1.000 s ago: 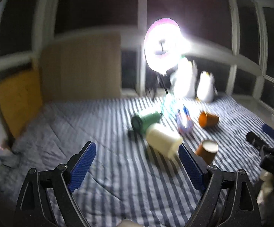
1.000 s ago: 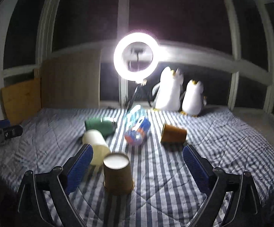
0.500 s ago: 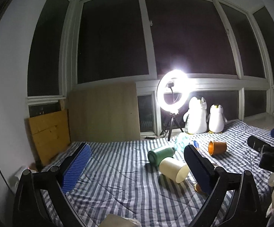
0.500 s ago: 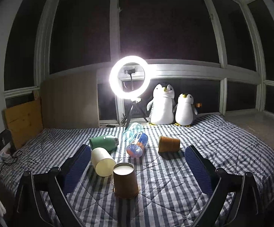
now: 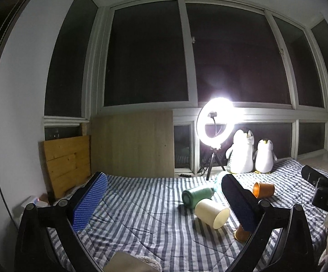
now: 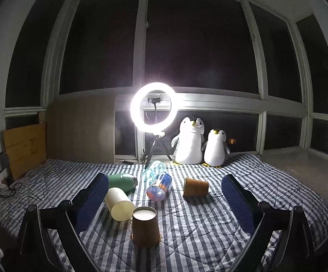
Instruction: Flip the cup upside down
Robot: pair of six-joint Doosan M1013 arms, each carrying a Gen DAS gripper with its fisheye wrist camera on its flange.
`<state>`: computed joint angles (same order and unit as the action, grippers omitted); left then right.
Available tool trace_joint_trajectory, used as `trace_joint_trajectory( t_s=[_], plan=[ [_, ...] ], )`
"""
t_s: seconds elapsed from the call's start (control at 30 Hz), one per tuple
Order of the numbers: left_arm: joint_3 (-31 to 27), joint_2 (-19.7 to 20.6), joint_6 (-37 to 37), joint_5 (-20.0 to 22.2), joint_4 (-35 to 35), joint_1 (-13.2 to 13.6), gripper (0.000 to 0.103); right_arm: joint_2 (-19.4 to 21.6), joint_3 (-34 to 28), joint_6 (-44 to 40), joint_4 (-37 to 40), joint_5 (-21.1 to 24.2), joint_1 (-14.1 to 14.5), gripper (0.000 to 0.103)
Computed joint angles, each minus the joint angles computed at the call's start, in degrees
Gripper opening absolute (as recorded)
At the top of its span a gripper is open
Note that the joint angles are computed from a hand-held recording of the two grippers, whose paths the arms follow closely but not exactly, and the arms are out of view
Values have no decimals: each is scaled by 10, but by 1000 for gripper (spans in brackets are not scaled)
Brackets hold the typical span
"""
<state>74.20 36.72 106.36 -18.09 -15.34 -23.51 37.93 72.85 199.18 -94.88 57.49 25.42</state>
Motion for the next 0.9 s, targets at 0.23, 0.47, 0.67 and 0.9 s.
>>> trace_joint_trajectory(
  t_s=[0.23, 0.47, 0.67, 0.9],
  plan=[
    [-3, 2, -16, 3, 13, -1, 102, -3, 7, 17, -17, 11, 1, 101],
    [-1, 1, -19, 3, 16, -2, 102, -4, 12, 19, -23, 10, 2, 101],
    [2, -2, 3, -2, -9, -3, 102, -6, 12, 19, -28, 10, 3, 101],
    [-6, 0, -14, 24, 8, -2, 102, -7, 10, 12, -17, 11, 2, 102]
  ],
)
